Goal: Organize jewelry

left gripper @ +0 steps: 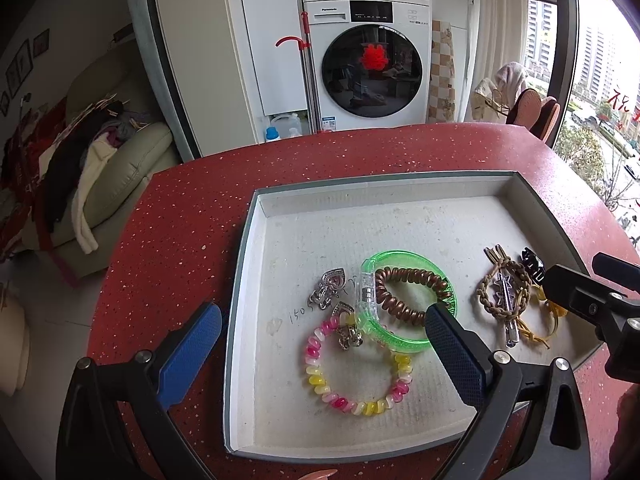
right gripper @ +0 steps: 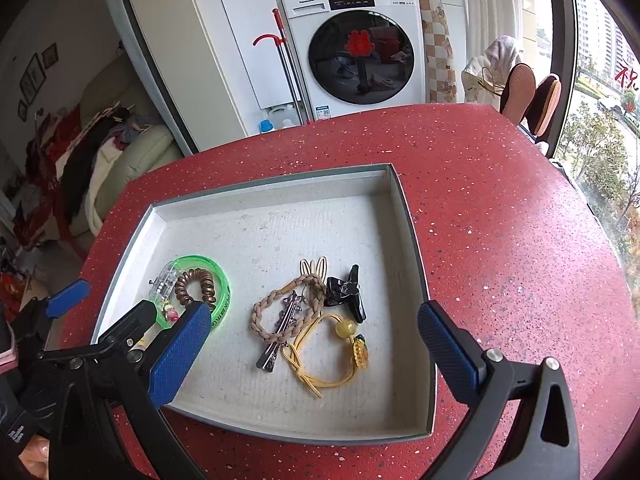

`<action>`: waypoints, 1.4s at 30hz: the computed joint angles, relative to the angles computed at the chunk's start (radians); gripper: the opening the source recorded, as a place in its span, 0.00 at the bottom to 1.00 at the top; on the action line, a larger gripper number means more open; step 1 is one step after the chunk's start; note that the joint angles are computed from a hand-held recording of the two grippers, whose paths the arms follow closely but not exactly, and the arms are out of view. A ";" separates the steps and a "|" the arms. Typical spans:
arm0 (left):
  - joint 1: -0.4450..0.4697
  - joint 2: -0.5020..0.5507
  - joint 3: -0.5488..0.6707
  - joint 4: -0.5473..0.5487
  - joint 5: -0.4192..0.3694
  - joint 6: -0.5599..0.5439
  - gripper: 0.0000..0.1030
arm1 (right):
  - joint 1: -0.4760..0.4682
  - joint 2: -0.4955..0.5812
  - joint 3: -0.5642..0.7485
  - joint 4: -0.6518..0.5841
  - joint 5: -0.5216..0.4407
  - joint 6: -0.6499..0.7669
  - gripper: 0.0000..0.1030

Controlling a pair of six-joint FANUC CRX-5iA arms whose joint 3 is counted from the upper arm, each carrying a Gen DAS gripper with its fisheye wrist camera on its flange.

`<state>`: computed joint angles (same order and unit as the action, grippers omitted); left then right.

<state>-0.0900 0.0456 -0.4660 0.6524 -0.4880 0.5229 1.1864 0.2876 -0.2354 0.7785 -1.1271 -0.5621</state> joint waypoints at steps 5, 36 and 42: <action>0.009 -0.025 -0.019 -0.013 -0.002 0.009 1.00 | 0.021 0.016 0.032 -0.019 -0.057 0.017 1.00; 0.147 -0.325 -0.271 0.176 -0.088 -0.154 1.00 | 0.224 0.094 0.146 0.032 -0.326 -0.078 1.00; 0.161 -0.376 -0.337 0.255 -0.064 -0.227 1.00 | 0.248 0.130 0.182 0.035 -0.374 -0.075 1.00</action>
